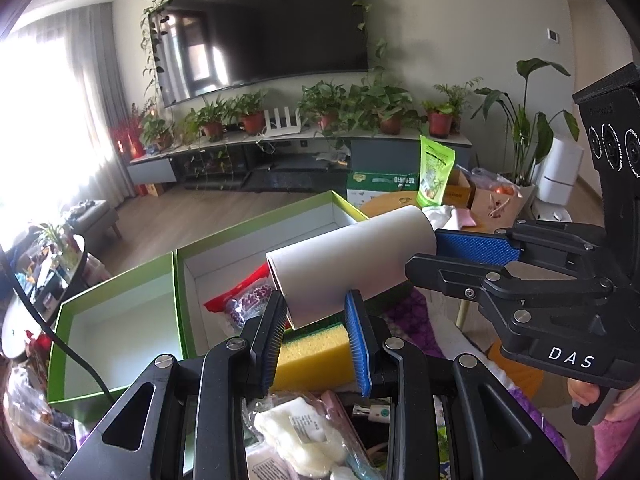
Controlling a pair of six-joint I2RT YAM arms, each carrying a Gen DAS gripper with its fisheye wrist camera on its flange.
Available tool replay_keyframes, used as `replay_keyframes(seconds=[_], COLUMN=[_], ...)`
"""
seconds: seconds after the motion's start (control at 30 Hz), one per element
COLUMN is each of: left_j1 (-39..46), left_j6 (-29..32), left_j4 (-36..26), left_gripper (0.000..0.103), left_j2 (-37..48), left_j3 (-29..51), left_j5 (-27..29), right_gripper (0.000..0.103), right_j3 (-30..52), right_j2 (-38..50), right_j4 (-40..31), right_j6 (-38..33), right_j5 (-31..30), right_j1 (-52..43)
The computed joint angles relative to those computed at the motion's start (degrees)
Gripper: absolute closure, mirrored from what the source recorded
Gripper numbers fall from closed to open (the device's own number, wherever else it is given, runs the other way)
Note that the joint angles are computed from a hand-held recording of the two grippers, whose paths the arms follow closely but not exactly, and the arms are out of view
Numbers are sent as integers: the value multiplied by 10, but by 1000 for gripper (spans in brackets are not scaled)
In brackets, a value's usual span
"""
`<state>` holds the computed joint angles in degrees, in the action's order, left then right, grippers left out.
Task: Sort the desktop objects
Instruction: 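Lower the paper roll into the green box and open the left gripper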
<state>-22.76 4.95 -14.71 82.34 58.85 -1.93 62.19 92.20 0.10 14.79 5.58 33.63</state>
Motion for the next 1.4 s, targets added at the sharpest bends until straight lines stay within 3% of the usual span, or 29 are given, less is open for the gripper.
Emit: replay_keyframes(seconds=[0.87,1.4], left_j1=[-8,-8], left_j6=[10,-1], left_j4=[5,-69], left_gripper=[74,74], left_j2=[156,259], left_j3=[113,205], left_j5=[-21,-31], right_gripper=[72,72], right_j3=[53,117], right_j2=[90,171], right_j4=[7,-14], right_j6=[3,0], right_j5=[-63,-85], right_j1=[-59,-85])
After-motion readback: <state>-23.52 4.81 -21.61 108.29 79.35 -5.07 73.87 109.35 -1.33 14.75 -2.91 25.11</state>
